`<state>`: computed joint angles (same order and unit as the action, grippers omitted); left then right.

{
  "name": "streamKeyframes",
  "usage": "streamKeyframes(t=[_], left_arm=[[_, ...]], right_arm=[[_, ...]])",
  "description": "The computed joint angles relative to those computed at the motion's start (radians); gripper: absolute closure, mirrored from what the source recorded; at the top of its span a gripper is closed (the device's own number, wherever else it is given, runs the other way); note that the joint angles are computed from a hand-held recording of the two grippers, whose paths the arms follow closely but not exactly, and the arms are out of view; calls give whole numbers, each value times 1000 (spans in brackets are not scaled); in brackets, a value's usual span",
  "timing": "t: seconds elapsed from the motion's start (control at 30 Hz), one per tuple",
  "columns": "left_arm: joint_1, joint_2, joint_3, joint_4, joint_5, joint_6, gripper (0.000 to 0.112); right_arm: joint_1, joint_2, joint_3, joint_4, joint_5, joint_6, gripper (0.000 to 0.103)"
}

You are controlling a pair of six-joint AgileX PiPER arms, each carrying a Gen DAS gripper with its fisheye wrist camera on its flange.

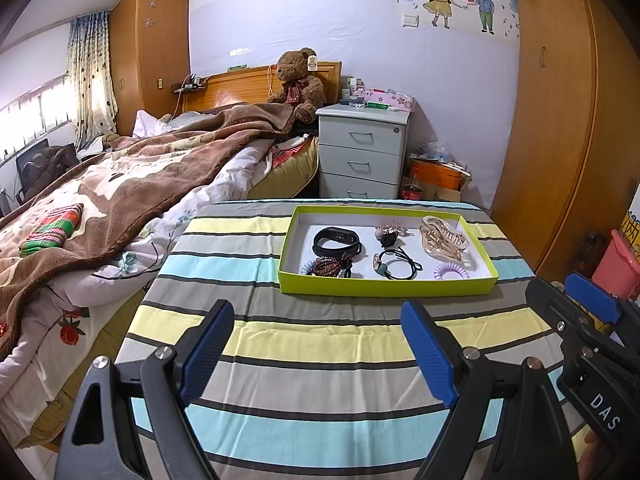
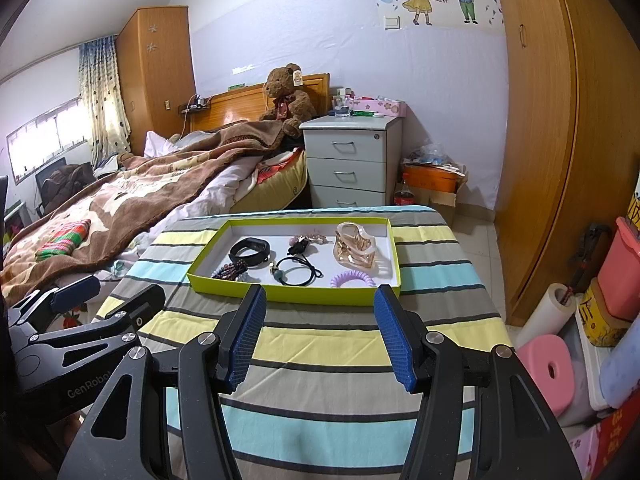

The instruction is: Organize jewelry

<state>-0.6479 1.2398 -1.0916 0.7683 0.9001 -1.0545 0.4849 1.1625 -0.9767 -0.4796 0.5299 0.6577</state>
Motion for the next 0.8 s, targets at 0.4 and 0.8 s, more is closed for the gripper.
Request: streamKeyframes(t=[0.4, 0.8], left_arm=[[8, 6, 5, -7, -12, 0, 25], [13, -1, 23, -11, -27, -5, 25]], right_arm=[[0, 1, -1, 1, 0, 0, 46], [-1, 0, 0, 2, 1, -1, 46]])
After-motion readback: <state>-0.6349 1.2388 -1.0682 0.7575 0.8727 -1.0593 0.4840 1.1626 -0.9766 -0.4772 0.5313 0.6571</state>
